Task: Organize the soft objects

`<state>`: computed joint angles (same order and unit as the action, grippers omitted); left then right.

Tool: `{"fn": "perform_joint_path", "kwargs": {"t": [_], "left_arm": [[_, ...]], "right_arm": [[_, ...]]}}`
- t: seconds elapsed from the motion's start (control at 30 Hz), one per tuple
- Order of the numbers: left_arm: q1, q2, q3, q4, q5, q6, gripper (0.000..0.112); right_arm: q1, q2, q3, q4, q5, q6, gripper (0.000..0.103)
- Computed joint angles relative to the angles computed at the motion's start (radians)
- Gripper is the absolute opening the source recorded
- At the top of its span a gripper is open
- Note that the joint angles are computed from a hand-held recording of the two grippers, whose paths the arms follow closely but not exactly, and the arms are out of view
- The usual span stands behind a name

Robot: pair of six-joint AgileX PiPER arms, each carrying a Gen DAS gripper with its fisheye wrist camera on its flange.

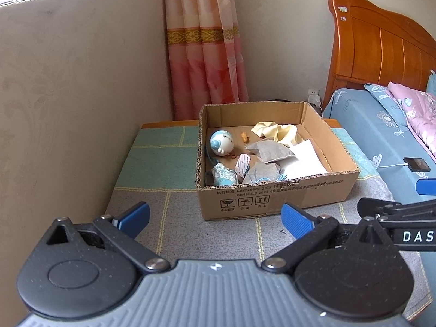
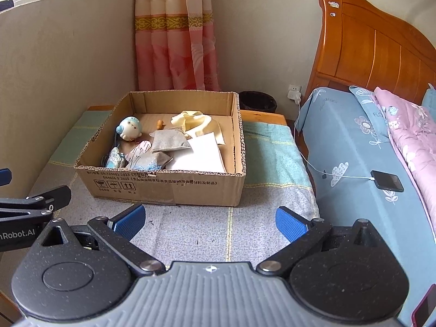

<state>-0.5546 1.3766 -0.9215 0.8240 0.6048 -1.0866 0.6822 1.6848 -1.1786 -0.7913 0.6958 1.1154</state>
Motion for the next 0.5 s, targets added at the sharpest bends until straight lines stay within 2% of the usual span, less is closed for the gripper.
{"fn": "perform_joint_path", "kwargs": {"t": [0.5], "left_arm": [[-0.009, -0.001, -0.005, -0.001, 0.011, 0.003, 0.102]], "right_arm": [[0.004, -0.005, 0.004, -0.017, 0.000, 0.015, 0.103]]}}
